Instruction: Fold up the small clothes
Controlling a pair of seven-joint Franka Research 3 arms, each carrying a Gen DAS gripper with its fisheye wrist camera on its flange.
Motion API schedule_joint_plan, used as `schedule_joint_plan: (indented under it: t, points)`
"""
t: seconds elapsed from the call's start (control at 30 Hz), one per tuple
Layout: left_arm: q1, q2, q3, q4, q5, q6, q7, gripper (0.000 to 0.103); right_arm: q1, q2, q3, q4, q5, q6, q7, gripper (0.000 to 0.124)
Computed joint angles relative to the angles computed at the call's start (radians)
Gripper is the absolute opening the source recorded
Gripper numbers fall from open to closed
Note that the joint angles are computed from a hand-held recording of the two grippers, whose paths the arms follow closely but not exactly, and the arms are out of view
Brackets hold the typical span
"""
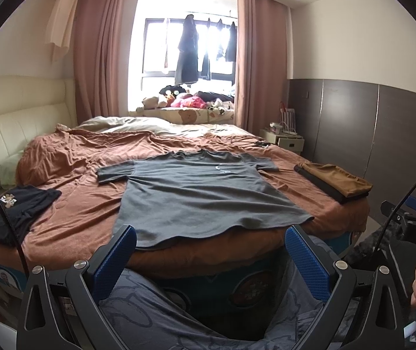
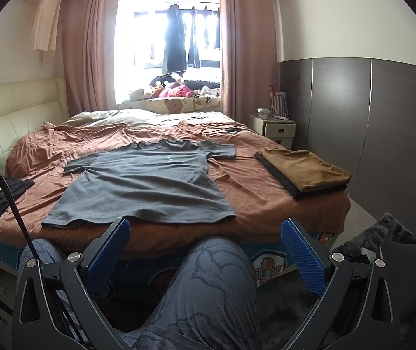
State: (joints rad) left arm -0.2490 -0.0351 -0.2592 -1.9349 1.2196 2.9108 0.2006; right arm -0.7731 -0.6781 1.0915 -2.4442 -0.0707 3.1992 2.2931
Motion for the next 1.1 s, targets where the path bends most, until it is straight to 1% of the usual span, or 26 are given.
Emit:
schedule_joint_plan:
  t: [0.23,0.43,0.6,0.7,0.83,0.93,0.97,1.1]
  points:
    - [-0.002,0.005,0.001,0.005,0.026,0.000,-0.013,0.103,0.001,0.007,0.000,0.003,-0.006,0.000,-0.004,0.103]
    - [0.001,-0.006,0.002,-0.011,0.055,0.014,-0.032,0.103,0.000,0.003,0.000,0.012,-0.009,-0.007,-0.007,0.103]
    - [0.014,-0.016,0.006,-0.027,0.053,0.043,-0.051,0.103,0.005,0.018,-0.004,0.027,-0.020,-0.030,-0.011,0.103]
    - [0.029,-0.026,0.008,-0.037,0.080,0.075,-0.091,0.103,0.020,0.027,-0.018,0.038,-0.034,-0.050,-0.011,0.103]
    - [0.045,-0.035,0.006,-0.043,0.109,0.077,-0.134,0.103,0.016,0.020,-0.021,0.052,-0.058,-0.066,-0.002,0.103]
    - [0.057,-0.032,0.010,-0.040,0.114,0.087,-0.148,0.103,0.023,0.068,-0.030,0.070,-0.068,-0.069,0.003,0.103]
    - [0.061,-0.035,0.011,-0.041,0.137,0.084,-0.171,0.103,0.017,0.074,-0.028,0.076,-0.072,-0.066,0.010,0.103]
    - [0.075,-0.012,0.025,-0.020,0.119,0.079,-0.168,0.103,-0.044,0.128,0.013,0.123,-0.103,-0.052,0.007,0.103]
